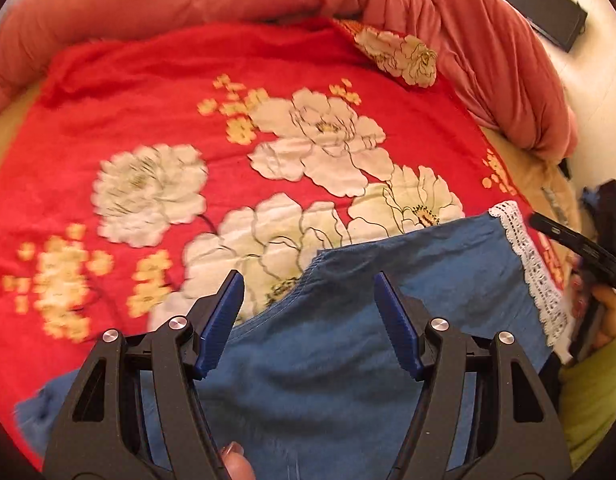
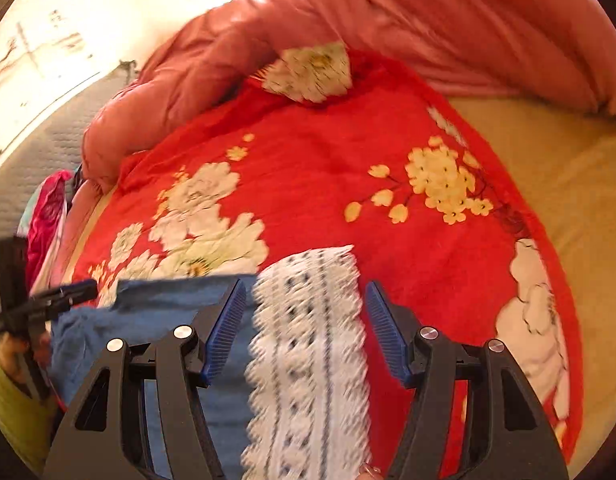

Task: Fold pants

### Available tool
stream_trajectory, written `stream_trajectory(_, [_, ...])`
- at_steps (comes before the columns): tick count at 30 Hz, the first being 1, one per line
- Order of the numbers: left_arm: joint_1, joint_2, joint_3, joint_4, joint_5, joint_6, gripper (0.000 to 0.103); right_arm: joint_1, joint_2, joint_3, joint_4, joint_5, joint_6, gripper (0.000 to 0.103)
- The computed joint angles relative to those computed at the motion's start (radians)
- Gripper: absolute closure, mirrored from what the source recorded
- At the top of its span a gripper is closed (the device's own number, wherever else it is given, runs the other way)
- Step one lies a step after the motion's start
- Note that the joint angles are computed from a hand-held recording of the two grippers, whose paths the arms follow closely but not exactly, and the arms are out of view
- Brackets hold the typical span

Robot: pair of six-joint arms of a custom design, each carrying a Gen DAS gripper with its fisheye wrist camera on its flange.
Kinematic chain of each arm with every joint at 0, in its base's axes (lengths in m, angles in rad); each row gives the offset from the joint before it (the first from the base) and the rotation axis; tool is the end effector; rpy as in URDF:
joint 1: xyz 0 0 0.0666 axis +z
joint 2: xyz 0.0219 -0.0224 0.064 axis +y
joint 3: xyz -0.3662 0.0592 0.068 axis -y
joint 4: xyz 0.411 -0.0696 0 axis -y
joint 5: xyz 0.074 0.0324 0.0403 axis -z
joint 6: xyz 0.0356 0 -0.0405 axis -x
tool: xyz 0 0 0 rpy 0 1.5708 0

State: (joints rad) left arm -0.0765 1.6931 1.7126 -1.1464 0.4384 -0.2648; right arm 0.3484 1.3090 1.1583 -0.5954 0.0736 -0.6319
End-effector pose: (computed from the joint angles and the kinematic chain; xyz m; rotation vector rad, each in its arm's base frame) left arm 0.5875 -0.0606 0.3978 0.5735 2.5539 -0.5244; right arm 0.4517 0.1608 0.3657 0.3694 2.3210 0.4076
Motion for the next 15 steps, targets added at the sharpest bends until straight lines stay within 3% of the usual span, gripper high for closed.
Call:
stream_trajectory(7, [0.001, 0.081, 0.045, -0.050, 0.027, -0.048, 0.043, -0.068, 0.093, 0.020, 0.076, -0.205, -0.001, 0.051])
stream_trajectory(12, [-0.007, 0.105, 0.055, -0.044, 0.088, -0.041, 0.043, -0.060, 0.091, 0.009, 0.090, -0.199, 0.014, 0.056])
stream_trajectory(14, [-0.010, 0.115, 0.065, -0.058, 0.138, -0.038, 0.060, -0.051, 0.095, 0.012, 0.087, -0.189, 0.026, 0.065])
stream_trajectory(15, [-0.014, 0.118, 0.066, -0.068, 0.156, -0.037, 0.078, -0.045, 0.093, 0.009, 0.092, -0.185, 0.039, 0.072])
